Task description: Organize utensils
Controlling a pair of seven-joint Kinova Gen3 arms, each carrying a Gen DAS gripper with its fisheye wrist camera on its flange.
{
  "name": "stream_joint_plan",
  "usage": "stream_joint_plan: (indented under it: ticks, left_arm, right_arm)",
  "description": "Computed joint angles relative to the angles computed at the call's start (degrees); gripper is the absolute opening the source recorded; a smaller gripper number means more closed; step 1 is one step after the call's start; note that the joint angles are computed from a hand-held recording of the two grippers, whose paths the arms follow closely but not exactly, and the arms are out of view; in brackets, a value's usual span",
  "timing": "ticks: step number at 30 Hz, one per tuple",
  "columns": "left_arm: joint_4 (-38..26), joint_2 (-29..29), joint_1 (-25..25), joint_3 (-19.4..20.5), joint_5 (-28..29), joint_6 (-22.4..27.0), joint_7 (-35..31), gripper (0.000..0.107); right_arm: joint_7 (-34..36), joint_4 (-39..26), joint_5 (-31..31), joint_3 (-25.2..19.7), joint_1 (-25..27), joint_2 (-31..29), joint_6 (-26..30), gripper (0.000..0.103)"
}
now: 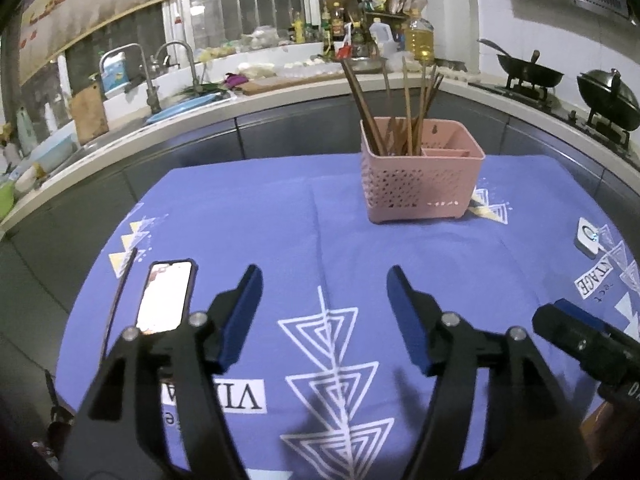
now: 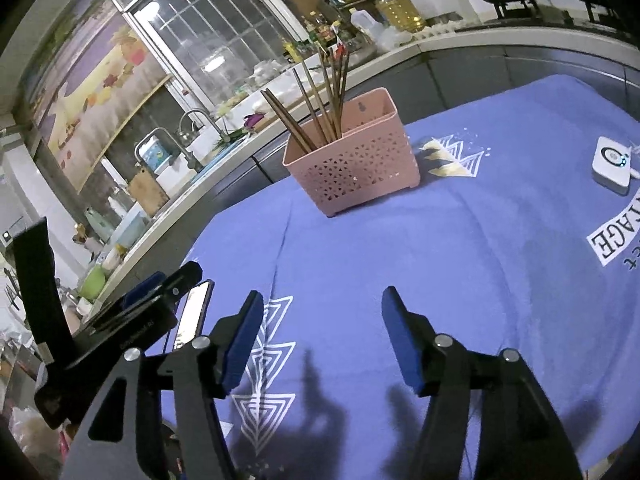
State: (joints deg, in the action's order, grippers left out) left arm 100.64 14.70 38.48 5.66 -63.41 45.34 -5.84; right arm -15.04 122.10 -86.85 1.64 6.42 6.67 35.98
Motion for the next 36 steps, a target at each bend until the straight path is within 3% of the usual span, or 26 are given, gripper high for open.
stream_joint_plan:
  ticks: [8,16,19,28,36]
  left_arm:
    - [-1.35,1.05,0.08,-0.14,1.60,1.25,-1.69,0.075]
    - [-1.48,1.43,1.16,-0.75,0.51,2.30,-0.52,0.096]
    - [-1.25,1.39,1.52,-0.65,-0.35,3.06,0.25,0.097]
    - [-2.52,1.75,0.88,-0.15,4.49,4.29,-4.51,0.097]
    - [-5.88,3.63,1.96,-0.28,7.15,8.89,-7.97,0.097]
  right_arm:
    - [-1.58,-0.91,1.20,0.06,0.70,1.23,0.76,0.064]
    - [0.33,0.52,-2.41,-0.28,-0.23,0.20,-3.03,0.072]
    - [1.02,0.73,-3.16,-0.14,-0.54,0.04,-3.42,0.074]
    - [1.17,0.81,-2.95,-0.06,-1.31,-0.28,-3.78,0.077]
    - [1.92,0.80,-3.19,-0.18,-1.60,-0.63,-4.15,0.077]
